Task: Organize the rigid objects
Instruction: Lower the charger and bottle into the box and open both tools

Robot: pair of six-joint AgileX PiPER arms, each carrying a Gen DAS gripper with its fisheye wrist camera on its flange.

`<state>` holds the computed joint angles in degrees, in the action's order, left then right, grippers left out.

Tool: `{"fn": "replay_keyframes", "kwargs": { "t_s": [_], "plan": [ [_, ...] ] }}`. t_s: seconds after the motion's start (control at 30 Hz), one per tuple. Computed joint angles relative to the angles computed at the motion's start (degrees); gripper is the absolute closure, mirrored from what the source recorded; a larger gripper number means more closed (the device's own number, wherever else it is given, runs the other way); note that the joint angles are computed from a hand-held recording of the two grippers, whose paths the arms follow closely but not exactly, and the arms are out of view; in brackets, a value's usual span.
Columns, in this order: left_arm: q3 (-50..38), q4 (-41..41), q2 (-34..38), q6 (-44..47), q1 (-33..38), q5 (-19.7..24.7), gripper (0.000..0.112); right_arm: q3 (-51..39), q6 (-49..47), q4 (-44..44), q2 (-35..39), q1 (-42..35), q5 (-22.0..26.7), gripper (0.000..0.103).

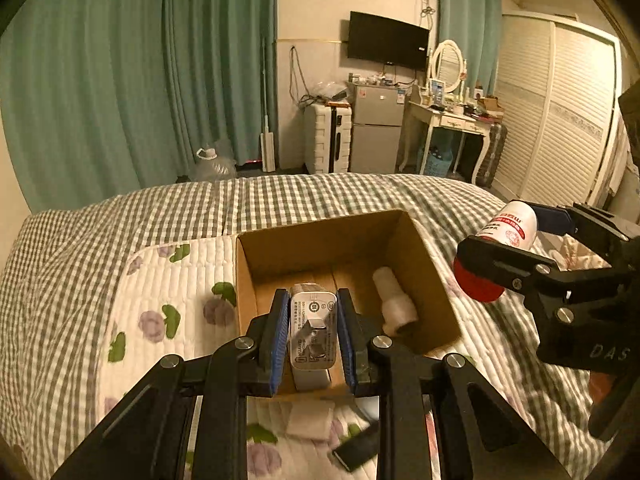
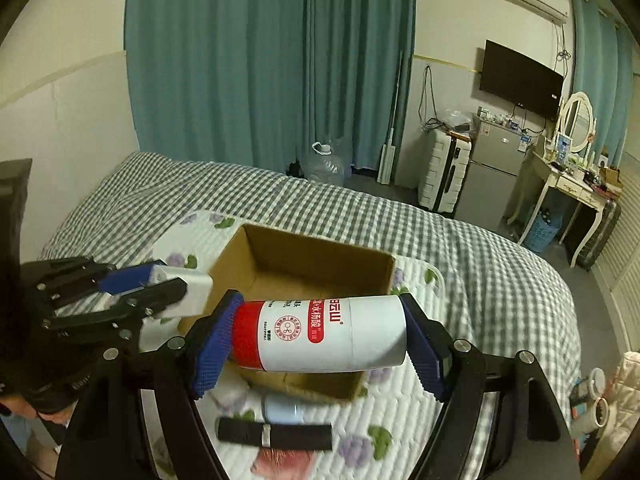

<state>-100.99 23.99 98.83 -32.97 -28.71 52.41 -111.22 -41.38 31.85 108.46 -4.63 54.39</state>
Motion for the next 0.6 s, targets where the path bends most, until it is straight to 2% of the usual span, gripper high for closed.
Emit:
{"fn": "replay_keyframes", "kwargs": {
  "t_s": [0.17, 0.27, 0.4, 0.5, 0.6],
  "plan": [
    [-4.44, -3.78, 7.39, 4.54, 3.09, -2.12, 0.089, -8.91, 2.13, -1.4, 9.58, 1.54, -0.42, 0.026],
    [-7.41, -5.12, 12.5, 6.1, 4.45, -2.87, 0.089, -19.56, 5.22, -3.62, 18.36, 2.19, 2.58, 0.026],
    [-9.95, -2.97, 17.01, 6.68, 4.77, -3.65, 0.089, -29.42, 6.17, -3.78, 25.84, 1.65, 5.72, 0.026],
    [-11.09, -5.49, 19.04, 6.65, 6.31, -4.68, 0.089, -36.58, 6.99, -3.45, 30.69, 1.21, 7.8, 0.026],
    [-10.82, -8.3, 19.55, 6.55, 7.66, -6.18, 0.087, -36.21, 6.58, -2.31, 31.37, 1.08, 6.6, 0.026]
  ]
}}
